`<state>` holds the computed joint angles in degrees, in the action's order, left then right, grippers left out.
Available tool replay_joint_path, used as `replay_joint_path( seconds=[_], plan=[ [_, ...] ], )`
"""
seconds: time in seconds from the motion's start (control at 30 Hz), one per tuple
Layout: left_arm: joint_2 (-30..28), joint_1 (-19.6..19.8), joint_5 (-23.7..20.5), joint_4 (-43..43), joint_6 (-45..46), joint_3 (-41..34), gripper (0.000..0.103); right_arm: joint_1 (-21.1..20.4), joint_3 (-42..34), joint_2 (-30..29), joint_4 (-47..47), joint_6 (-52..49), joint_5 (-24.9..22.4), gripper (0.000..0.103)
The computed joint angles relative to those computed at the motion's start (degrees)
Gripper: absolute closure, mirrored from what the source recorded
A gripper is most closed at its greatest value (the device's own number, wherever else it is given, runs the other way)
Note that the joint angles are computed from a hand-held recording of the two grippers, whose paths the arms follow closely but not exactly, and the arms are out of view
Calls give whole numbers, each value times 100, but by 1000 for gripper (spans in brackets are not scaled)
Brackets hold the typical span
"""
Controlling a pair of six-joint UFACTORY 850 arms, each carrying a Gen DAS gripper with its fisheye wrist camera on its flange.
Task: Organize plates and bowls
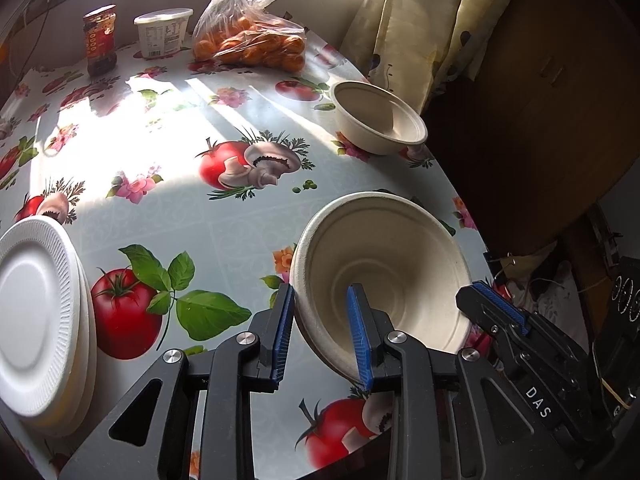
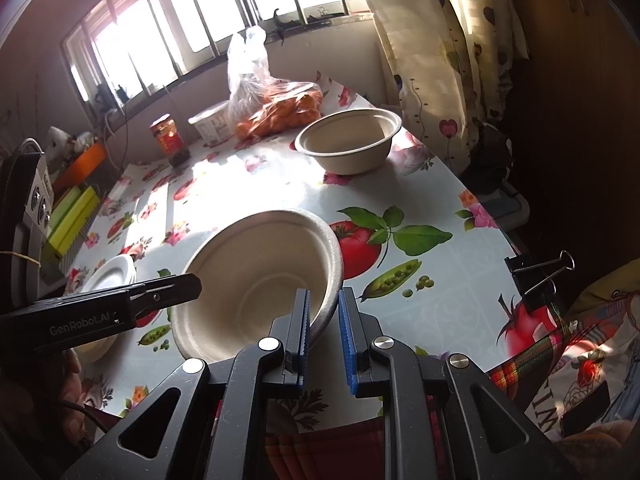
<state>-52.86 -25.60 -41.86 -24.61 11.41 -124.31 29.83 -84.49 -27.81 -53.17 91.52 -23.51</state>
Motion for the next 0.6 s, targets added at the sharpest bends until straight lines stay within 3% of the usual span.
replay_joint_path(
  seconds=[0.43,0.6],
  plan=[
    [-24,10,-5,14,-58,-42,70,6,-2,-13,-34,21,-36,87],
    [-47,27,-6,-21,-56,-81,70,-6,94,34,-196,173,-14,74]
  ],
)
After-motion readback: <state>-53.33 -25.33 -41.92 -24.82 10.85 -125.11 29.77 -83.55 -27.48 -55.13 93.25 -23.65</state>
